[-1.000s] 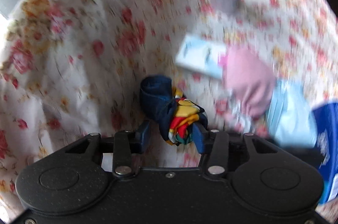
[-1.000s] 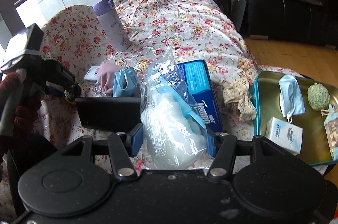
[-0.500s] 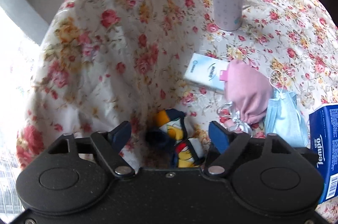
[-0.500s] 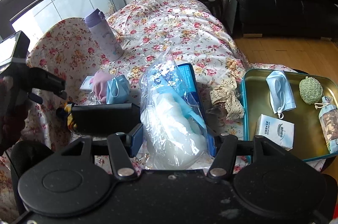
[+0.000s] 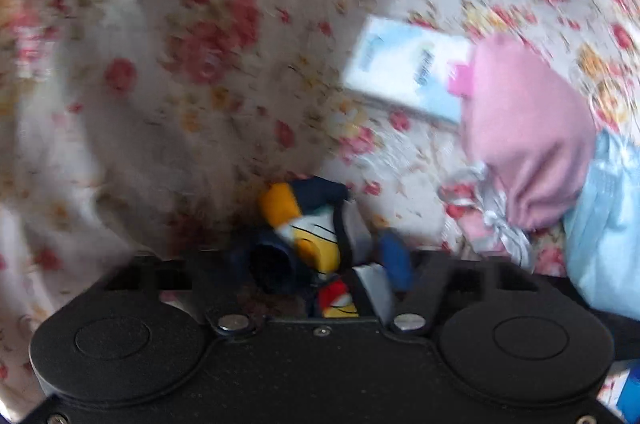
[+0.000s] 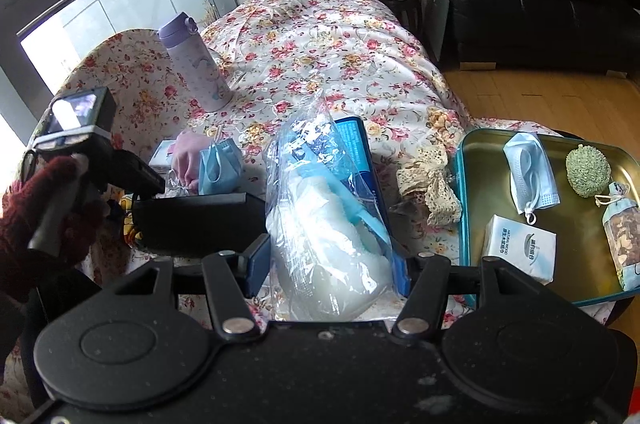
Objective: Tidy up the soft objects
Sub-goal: 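Lift the navy cloth with the left gripper while the right gripper lifts the plastic bag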
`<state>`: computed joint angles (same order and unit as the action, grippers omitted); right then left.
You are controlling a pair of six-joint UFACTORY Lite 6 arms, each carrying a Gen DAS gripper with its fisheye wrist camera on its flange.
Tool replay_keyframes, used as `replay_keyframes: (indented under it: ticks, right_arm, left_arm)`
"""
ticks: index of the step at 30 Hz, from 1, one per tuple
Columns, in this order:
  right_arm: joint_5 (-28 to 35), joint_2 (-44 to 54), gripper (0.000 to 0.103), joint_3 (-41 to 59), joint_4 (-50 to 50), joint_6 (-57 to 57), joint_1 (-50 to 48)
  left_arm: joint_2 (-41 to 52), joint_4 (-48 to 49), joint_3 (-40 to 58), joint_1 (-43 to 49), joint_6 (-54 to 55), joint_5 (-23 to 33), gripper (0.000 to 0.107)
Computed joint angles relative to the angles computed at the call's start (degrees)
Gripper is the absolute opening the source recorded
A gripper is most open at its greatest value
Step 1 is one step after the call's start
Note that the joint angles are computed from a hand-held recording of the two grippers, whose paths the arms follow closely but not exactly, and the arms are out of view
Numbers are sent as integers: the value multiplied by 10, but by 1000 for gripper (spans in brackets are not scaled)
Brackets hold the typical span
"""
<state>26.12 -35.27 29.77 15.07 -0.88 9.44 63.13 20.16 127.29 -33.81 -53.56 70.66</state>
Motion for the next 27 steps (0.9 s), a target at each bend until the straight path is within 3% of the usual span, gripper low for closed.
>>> replay_keyframes:
  ticks: [6, 10, 22, 27]
  right_arm:
    - [0, 0, 58, -2, 3, -3, -12]
    - [1, -3, 58, -2, -2, 6, -7]
    - [6, -12, 58, -7, 15, -6, -9]
    - [17, -24, 58, -8, 16, -12, -20]
  left_arm:
    - [-81, -6, -130, -20, -7, -95, 44]
    - [-109, -35, -166, -23, 5, -148, 44]
    - [-146, -47, -179, 10, 49, -118, 44]
    - [-202, -36, -227, 0, 41, -118, 44]
